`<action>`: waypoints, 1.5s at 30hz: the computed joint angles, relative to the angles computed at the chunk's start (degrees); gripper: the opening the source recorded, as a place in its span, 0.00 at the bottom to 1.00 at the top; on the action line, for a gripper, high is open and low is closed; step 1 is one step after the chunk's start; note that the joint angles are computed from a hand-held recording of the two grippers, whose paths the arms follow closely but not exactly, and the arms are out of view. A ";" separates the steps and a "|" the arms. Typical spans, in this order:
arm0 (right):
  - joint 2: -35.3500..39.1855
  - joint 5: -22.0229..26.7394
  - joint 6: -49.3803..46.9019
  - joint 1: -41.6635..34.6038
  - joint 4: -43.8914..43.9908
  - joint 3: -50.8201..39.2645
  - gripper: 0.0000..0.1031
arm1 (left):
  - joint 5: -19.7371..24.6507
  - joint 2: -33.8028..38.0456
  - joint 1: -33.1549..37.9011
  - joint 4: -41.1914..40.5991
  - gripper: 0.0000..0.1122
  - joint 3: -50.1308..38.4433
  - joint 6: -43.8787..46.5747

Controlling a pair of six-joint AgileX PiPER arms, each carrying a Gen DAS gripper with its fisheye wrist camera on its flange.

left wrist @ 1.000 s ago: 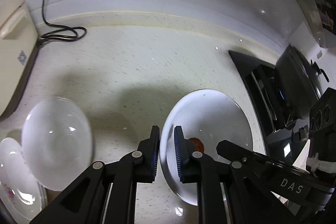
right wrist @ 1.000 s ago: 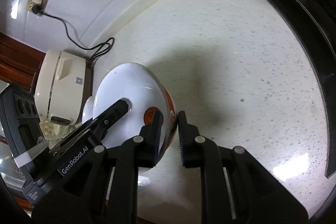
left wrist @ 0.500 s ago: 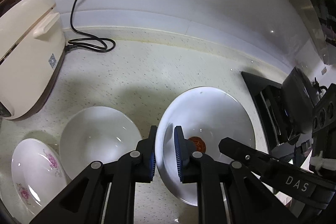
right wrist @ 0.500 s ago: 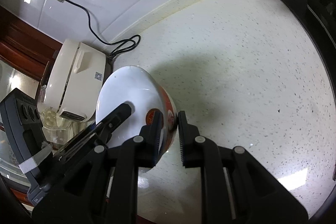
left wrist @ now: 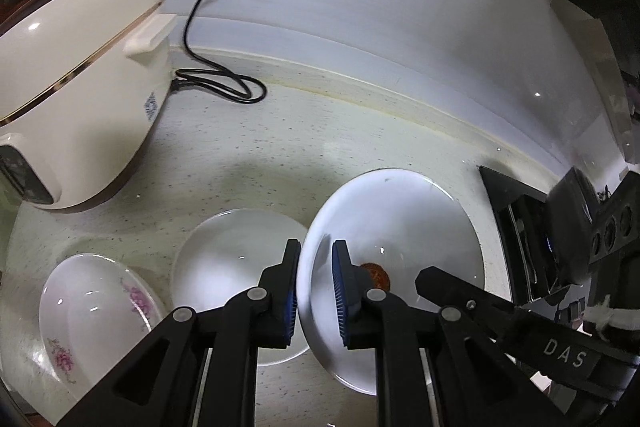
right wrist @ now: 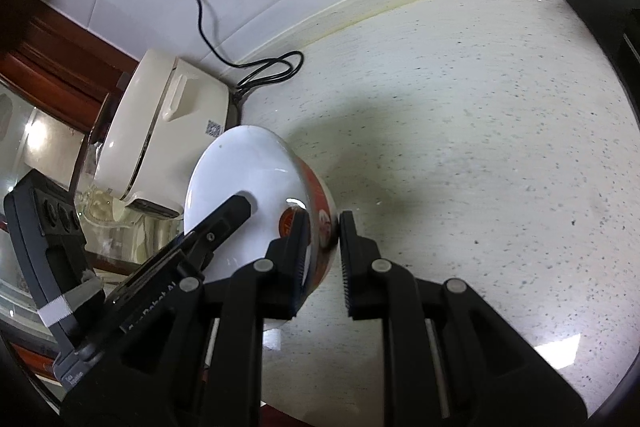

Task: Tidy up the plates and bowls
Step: 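Carry the red-banded bowl with both grippers and lower it into the stack, then open both grippers to release the red-banded bowl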

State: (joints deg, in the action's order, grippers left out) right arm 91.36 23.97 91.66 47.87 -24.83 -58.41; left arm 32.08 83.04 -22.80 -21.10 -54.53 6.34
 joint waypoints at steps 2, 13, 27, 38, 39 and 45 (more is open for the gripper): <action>0.83 0.21 -2.09 -0.07 1.59 -1.34 0.19 | -0.09 -0.30 0.56 0.16 0.14 0.37 -0.11; 6.66 1.98 -14.82 -0.84 10.23 -9.79 0.19 | 0.44 -2.18 7.16 -3.10 0.14 2.57 2.42; 14.24 4.38 -26.45 -1.05 20.27 -17.07 0.19 | 1.76 0.15 11.95 -3.63 0.14 3.55 3.61; 15.78 5.78 -28.02 -1.46 22.09 -17.45 0.19 | 2.40 2.72 10.45 -1.34 0.14 2.71 1.89; 15.93 6.14 -28.04 -1.47 21.93 -17.72 0.19 | 2.30 3.00 10.40 -1.26 0.14 2.62 1.90; 17.13 10.25 -26.87 -0.56 17.89 -20.54 0.21 | 2.38 3.60 9.65 -0.42 0.14 2.42 1.21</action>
